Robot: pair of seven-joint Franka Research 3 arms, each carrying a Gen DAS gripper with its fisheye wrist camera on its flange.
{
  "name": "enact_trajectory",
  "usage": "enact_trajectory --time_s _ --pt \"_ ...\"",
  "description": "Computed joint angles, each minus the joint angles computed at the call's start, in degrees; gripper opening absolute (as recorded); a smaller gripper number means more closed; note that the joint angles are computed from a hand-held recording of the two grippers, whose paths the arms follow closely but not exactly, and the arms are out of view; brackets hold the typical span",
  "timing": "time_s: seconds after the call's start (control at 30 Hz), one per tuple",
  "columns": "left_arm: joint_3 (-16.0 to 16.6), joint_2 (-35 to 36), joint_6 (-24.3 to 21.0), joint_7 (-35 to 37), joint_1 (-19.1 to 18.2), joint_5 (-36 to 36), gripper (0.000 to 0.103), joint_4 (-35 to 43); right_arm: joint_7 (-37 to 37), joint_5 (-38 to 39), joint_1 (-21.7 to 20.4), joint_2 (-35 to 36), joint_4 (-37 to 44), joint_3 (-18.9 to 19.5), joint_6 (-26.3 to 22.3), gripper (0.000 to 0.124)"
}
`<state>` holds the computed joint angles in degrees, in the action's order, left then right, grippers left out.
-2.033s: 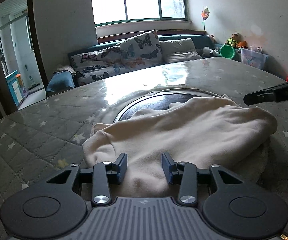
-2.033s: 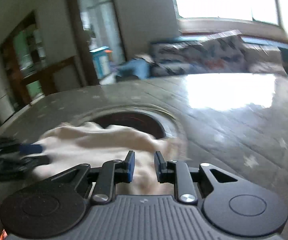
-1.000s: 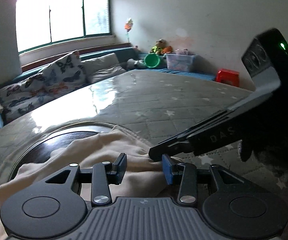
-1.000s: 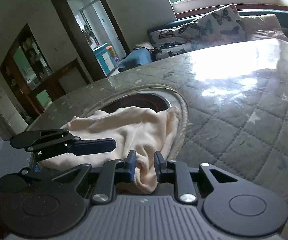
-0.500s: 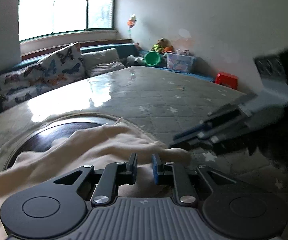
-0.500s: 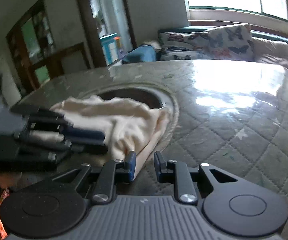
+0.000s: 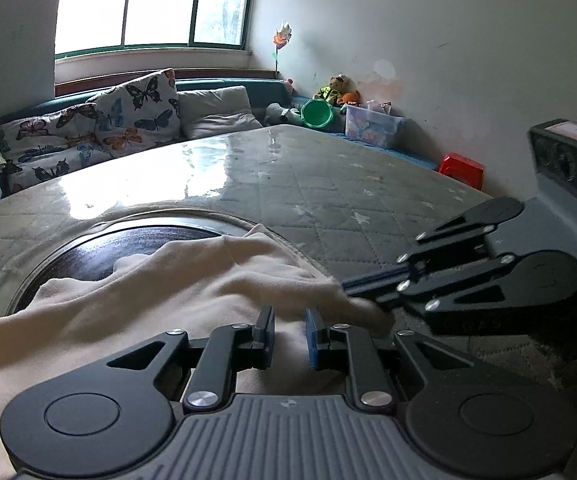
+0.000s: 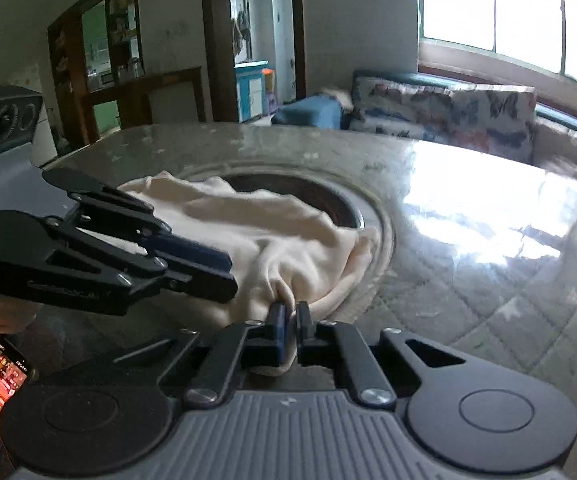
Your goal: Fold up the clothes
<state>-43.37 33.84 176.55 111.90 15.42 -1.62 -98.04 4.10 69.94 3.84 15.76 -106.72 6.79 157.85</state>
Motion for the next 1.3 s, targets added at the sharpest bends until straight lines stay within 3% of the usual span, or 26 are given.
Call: enact_trajectory --time_s 0.13,0.2,0.33,0.67,0.73,0.83,0.9,1.17,1.23,1.3 --pt "2.0 -0.6 -0.4 -0.3 -1.7 0.8 0.021 0.2 -11.1 12.1 0.4 -2.2 -2.0 1.4 9.2 0.0" --pt "2.0 -0.4 -0.7 0.2 -1.7 0.8 0.021 0.4 -4.6 7.3 0.8 -2.5 -2.7 -0.5 6.1 0.0" --pt "3.0 -0.8 -0.3 0.3 -2.5 0.8 0.021 0.2 -1.9 2.6 0.2 -2.5 -2.7 -1.5 -0.8 0.006" --pt "4.1 -1.2 -0.2 0.6 -3.3 1.6 0.021 -0.1 0.3 -0.9 -0.6 1.6 1.6 -0.7 -5.2 0.01" --pt "4.1 -1.3 -0.2 0.8 -3.3 1.7 0.021 -0.2 -2.4 2.2 -0.5 0.5 0.3 0.2 -1.3 0.001" --pt "4.2 -1.3 -0.1 1.1 -3.3 1.9 0.023 -0.3 -10.7 11.2 0.1 -1.3 -1.3 1.4 6.4 0.0" --pt "4.3 -1.4 -0.1 1.3 -3.3 2.0 0.023 -0.4 -11.0 12.8 0.8 -1.7 -1.7 0.6 8.5 0.0" --pt "5.4 -1.5 0.1 1.2 -4.5 3.0 0.023 0.0 0.7 7.4 -0.4 -1.1 0.3 -1.3 -0.6 0.005" --pt "4.3 -0.8 -0.2 2.0 -4.3 3.0 0.023 0.8 3.6 5.8 -0.4 0.3 3.1 -1.2 -3.5 0.005" --pt "0.7 0.5 -0.6 5.2 -2.4 3.3 0.023 1.1 8.5 2.1 -0.3 2.7 6.5 -1.2 -6.7 0.005"
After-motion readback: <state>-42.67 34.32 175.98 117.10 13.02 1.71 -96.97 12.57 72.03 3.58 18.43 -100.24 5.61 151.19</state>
